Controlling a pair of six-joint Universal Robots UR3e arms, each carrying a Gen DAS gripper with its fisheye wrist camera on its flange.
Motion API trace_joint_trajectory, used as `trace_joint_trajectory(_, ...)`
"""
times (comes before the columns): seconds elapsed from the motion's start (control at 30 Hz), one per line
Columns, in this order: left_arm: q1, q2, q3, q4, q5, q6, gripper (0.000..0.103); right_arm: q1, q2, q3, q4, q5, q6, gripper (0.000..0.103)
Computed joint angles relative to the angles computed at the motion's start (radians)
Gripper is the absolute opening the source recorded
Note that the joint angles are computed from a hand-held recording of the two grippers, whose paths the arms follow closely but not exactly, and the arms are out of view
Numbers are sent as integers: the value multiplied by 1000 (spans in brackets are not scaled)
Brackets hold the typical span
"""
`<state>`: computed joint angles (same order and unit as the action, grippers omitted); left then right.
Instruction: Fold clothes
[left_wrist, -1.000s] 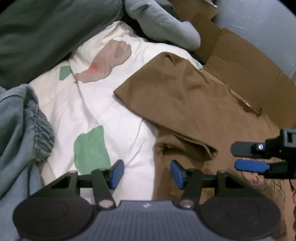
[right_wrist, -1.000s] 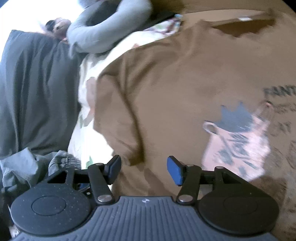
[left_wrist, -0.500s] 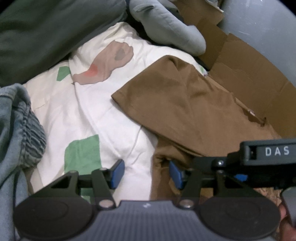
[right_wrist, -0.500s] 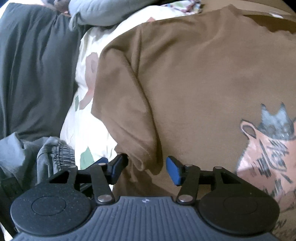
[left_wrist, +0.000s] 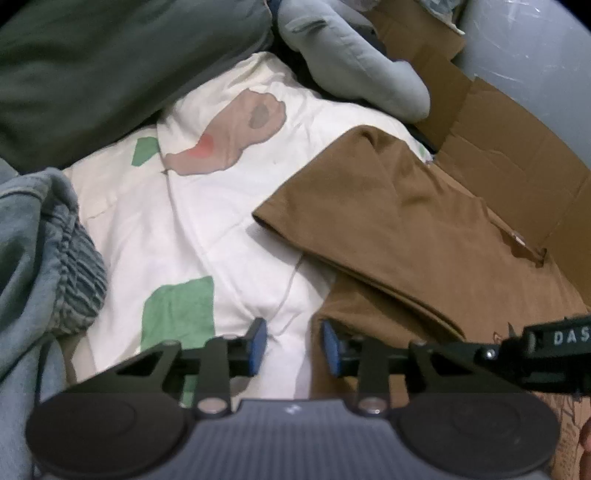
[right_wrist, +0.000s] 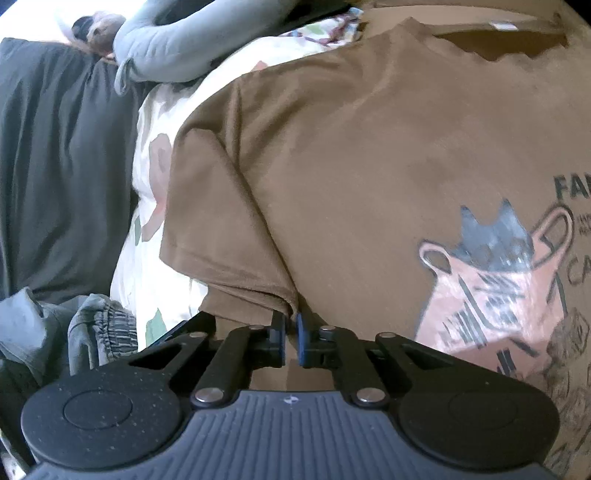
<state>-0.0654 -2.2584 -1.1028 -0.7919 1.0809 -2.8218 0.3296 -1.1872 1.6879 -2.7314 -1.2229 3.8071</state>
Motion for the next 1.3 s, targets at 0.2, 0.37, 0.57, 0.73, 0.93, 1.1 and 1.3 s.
trace_joint_trajectory(0.2, 7, -8, 61, -103, -14, 32, 35, -3, -8, 20, 59, 7, 42, 10)
trace_joint_trajectory(0.37, 50, 33, 60, -172, -90, 43, 37, -14, -69, 92, 39, 29, 75, 22)
trace_joint_trajectory(0.57, 31, -42, 190, -127, -91, -35, 39, -16, -157, 194, -3, 16, 85, 32)
trace_joint_trajectory(0.73, -2, -169, 391, -145, -66, -70, 39, -20, -238, 255, 17, 7, 71, 32)
trace_joint_trajectory(0.93, -30, -347, 684, -227, -40, -67, 39, -23, -318, 321, 16, -22, 87, 41)
trace_joint_trajectory(1.1, -39, -473, 909, -367, -8, -64, 40, -22, -349, 366, -11, -36, 108, 42)
trace_joint_trajectory(1.3, -23, -499, 949, -404, -31, -65, 27, -17, -357, 376, -13, -50, 105, 44)
